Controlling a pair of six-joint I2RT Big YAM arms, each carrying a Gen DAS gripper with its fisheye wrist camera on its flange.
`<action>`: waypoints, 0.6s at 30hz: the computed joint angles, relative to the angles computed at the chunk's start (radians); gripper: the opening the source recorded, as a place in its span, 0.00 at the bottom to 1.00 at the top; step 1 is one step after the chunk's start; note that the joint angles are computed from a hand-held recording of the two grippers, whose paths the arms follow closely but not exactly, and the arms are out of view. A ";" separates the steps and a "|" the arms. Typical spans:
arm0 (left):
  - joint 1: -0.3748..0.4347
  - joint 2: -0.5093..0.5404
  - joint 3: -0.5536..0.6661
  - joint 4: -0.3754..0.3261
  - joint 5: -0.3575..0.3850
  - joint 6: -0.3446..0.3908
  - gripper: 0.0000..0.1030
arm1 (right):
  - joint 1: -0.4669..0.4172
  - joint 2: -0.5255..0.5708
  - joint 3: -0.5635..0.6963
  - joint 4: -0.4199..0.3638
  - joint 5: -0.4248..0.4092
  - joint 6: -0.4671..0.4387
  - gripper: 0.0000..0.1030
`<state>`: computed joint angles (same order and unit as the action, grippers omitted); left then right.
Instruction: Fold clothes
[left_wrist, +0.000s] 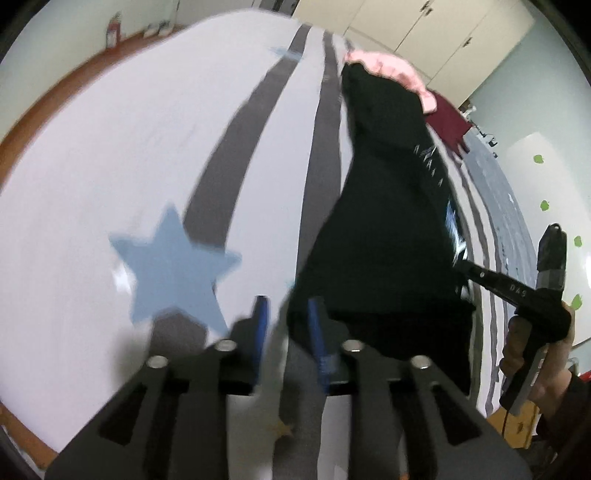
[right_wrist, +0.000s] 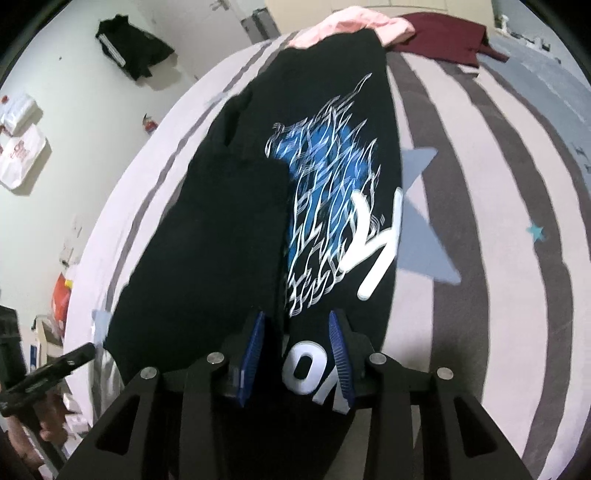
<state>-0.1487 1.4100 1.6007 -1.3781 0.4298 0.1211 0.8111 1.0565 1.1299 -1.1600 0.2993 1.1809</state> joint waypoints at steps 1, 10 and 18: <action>-0.008 0.022 0.030 0.008 -0.003 0.006 0.42 | 0.006 -0.008 0.002 -0.012 0.013 0.007 0.32; -0.200 0.354 0.369 0.139 -0.121 0.039 0.43 | -0.127 0.148 0.092 0.103 0.039 -0.119 0.32; -0.289 0.568 0.641 0.097 -0.170 0.021 0.43 | -0.204 0.181 0.077 0.195 0.017 -0.190 0.32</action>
